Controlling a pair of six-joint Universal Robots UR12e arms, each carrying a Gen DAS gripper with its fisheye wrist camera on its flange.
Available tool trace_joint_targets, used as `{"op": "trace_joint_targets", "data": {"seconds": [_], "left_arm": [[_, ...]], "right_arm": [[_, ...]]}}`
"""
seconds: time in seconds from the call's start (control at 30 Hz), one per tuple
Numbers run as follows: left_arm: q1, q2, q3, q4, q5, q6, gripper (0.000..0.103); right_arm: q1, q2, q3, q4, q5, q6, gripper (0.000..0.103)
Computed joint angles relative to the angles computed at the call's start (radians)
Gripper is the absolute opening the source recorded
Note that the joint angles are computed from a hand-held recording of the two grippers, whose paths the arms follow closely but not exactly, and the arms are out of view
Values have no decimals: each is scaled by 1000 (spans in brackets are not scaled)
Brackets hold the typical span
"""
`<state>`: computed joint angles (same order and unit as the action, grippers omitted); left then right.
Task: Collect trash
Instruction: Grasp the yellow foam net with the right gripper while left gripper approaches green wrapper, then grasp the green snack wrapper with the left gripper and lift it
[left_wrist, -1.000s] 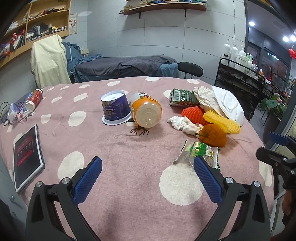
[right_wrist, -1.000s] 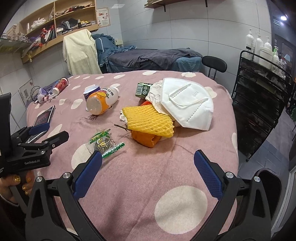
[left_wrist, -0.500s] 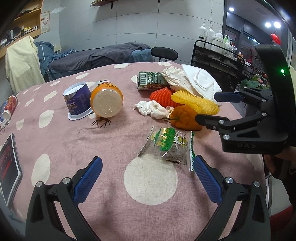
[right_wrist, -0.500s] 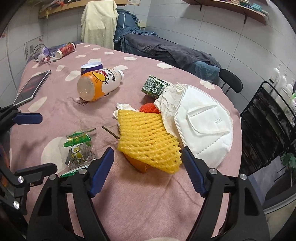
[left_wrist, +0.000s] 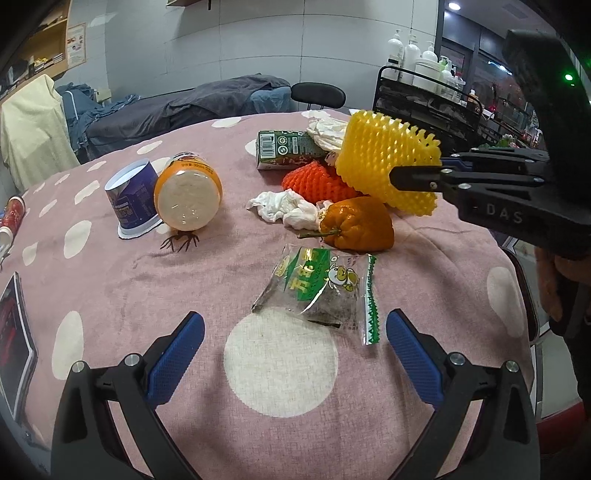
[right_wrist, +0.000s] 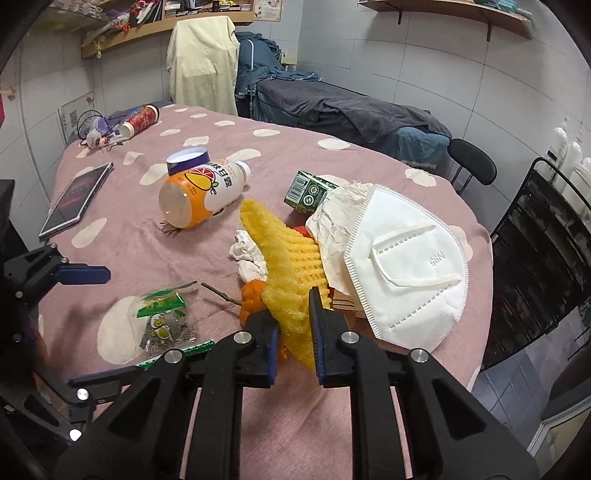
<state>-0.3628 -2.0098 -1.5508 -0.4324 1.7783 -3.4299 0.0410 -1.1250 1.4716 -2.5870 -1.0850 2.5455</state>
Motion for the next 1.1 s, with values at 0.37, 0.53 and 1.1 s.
{"op": "trace_joint_targets", "data": {"seconds": [0.37, 0.53, 1.1], "left_arm": [[18, -33, 65, -48, -79, 47, 97], [28, -60, 115, -148, -111, 64, 80], [14, -47, 83, -62, -124, 47, 38]], "right_arm": [[-49, -60, 72, -41, 86, 105, 15], [-68, -71, 94, -65, 84, 162, 15], [-115, -83, 167, -176, 117, 319, 15]]}}
